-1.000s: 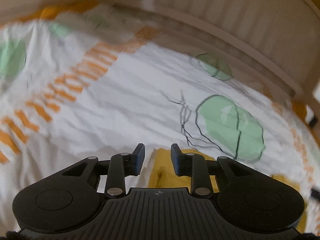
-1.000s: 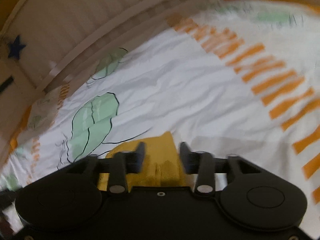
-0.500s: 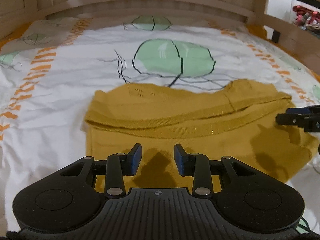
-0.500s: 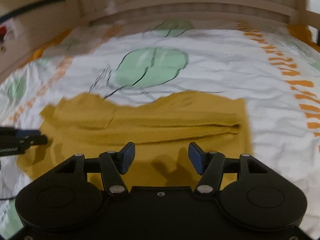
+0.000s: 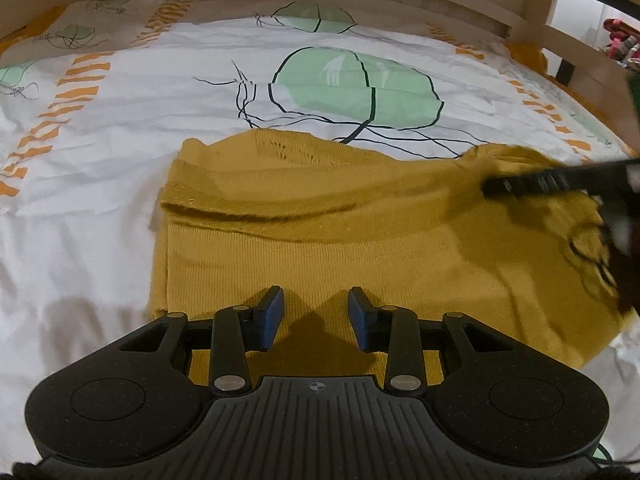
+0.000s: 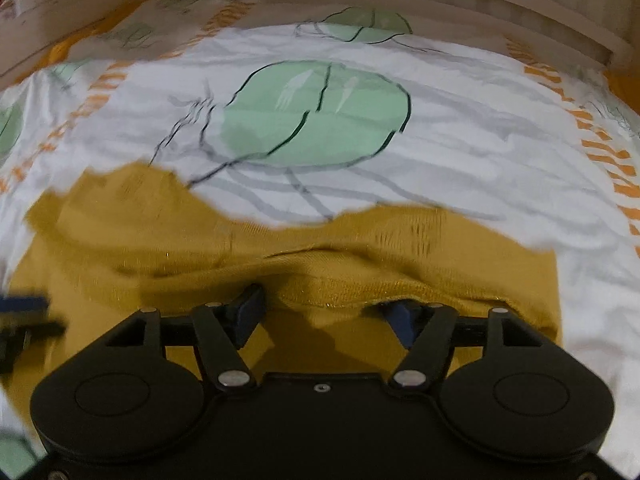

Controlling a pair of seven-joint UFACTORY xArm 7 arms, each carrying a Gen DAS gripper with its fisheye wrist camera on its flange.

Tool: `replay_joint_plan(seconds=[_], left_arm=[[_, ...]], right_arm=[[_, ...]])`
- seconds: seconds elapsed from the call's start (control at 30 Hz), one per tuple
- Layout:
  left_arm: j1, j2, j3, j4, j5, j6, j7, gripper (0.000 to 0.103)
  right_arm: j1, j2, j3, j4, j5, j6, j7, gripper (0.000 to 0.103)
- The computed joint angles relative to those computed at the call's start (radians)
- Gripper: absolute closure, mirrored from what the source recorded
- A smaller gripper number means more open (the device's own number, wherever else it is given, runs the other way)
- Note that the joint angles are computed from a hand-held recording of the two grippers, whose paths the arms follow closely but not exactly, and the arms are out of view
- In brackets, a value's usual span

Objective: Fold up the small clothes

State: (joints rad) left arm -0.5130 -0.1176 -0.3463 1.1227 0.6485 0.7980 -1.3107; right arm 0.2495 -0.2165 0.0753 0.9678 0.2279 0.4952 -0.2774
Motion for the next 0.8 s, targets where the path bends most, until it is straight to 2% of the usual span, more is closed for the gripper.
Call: replay_joint_plan(seconds=[0.1,0.23,0.5,0.6,0.73,0.8], left_arm=[[-0.001,0.003,0.0,0.006,-0.005,0.006,0.002,0.068],[-0.001,-0.001,0.006,0.006,-0.026,0.001,0.02,0.068],[0.003,0.047,0.03,0.086,-0.093,0.026,0.154,0.068],[0.012,0.09,0.057,0.127,-0.111,0.018,0.198,0.068],[0.033,0.133,0.101,0.168,-0.131,0.005,0.208,0.068],[0.04,0.153,0.119,0.199,-0.113,0.033,0.19,0.068]], right_arm=[[-0.019,0.072,0.008,0.068,-0.012,-0.016,0.082,0.033],[-0.033,0.087,0.003,0.08,0.007,-0.062,0.145,0.033],[0.02,-0.07,-0.055,-0.054,0.151,-0.075,-0.02,0.032],[0.022,-0.094,-0.057,-0.084,0.137,-0.058,-0.048,0.032],[0.006,-0.105,-0.05,-0.112,0.093,-0.062,-0.043,0.032],[0.005,-0.11,-0.058,-0.122,0.097,-0.063,-0.04,0.032]])
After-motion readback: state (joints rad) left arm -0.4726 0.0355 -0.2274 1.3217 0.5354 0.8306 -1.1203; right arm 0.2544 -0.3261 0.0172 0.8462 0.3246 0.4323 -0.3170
